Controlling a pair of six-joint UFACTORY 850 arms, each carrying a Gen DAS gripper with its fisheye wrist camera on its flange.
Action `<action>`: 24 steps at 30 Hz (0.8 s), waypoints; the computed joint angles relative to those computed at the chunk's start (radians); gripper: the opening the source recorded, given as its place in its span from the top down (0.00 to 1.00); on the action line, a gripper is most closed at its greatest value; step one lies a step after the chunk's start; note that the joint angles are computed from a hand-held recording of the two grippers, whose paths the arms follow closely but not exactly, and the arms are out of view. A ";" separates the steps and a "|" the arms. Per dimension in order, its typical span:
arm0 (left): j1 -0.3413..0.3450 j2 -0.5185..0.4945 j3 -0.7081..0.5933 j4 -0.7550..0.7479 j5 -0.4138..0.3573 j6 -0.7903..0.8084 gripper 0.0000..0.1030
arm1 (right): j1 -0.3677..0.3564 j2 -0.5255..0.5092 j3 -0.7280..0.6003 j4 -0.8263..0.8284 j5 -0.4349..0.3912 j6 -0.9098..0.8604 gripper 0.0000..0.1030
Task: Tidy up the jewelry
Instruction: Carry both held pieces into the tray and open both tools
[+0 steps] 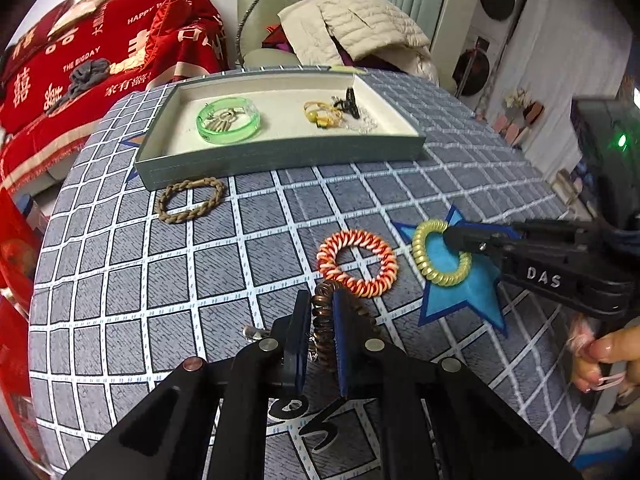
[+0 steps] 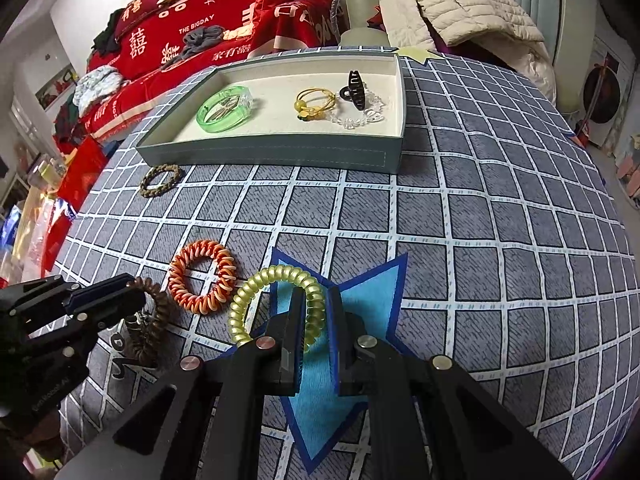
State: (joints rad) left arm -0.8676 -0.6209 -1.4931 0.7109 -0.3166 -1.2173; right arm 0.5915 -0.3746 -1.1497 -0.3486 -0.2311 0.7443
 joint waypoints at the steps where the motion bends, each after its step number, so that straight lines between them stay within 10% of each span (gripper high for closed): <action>1: 0.003 0.007 0.007 0.005 0.007 -0.010 0.68 | -0.002 0.003 0.002 0.007 0.003 -0.004 0.89; 24: 0.061 0.052 0.003 0.128 0.062 -0.145 0.69 | -0.029 0.013 -0.052 0.152 0.022 -0.135 0.89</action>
State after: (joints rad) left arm -0.8067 -0.5693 -1.4901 0.8389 -0.2550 -1.3623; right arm 0.5624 -0.3612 -1.2020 -0.1971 -0.2091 0.6090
